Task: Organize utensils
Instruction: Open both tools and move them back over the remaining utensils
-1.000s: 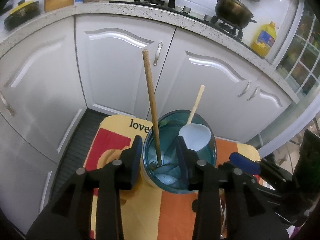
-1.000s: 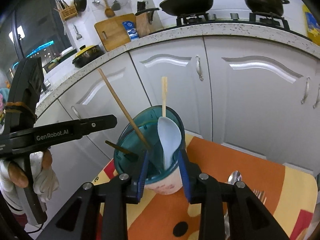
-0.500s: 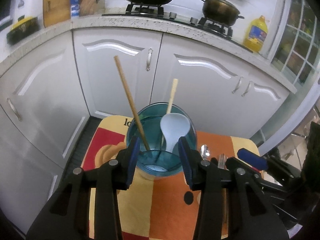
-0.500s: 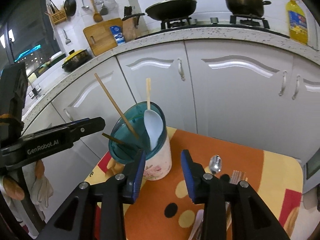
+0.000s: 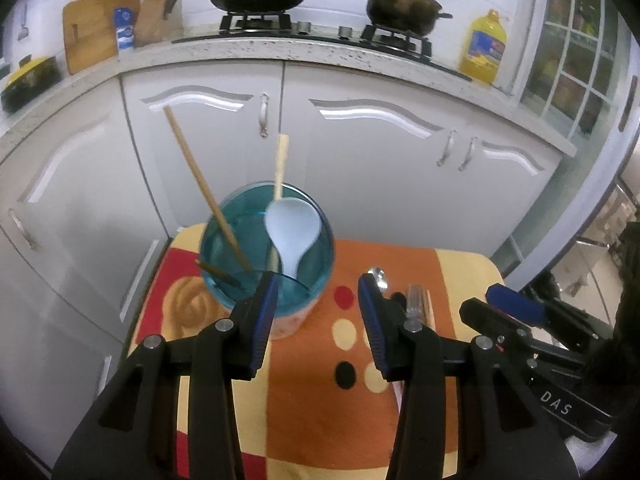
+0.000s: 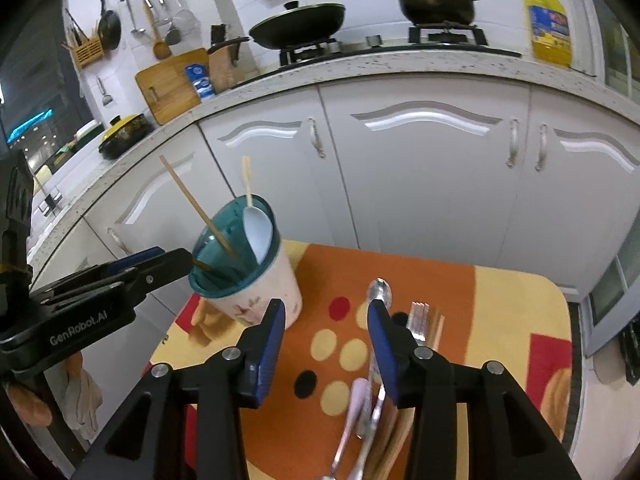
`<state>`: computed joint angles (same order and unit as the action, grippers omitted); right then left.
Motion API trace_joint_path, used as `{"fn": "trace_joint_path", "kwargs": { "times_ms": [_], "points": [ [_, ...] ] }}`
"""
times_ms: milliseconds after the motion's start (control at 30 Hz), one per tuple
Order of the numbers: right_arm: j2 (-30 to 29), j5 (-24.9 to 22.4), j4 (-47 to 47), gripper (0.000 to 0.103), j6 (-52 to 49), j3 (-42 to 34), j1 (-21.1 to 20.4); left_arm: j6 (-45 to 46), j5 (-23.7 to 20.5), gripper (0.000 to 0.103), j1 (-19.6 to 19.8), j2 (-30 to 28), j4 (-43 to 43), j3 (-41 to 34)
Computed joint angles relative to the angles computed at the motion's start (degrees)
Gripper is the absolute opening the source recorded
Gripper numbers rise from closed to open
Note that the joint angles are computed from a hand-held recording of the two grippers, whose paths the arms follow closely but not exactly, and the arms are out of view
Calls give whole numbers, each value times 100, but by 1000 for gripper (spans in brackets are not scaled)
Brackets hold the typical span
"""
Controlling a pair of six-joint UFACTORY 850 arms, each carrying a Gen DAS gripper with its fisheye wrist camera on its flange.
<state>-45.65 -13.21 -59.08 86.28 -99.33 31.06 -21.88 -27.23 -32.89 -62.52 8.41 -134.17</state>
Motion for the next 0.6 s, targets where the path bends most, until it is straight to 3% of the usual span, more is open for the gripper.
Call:
{"fn": "trace_joint_path", "kwargs": {
  "times_ms": [200, 333, 433, 600],
  "points": [
    [273, -127, -392, 41, 529, 474, -30, 541, -102, 42, -56, -78, -637, -62],
    [411, -122, -604, 42, 1013, 832, -126, 1189, -211, 53, -18, -158, -1492, -114],
    [399, -13, -283, 42, 880, 998, -222, 1392, -567, 53, 11, -390, -1860, -409],
    [207, 493, 1069, 42, -251, 1092, -412, 1467, -1157, 53, -5, -880, -2013, -1048]
  ]
}}
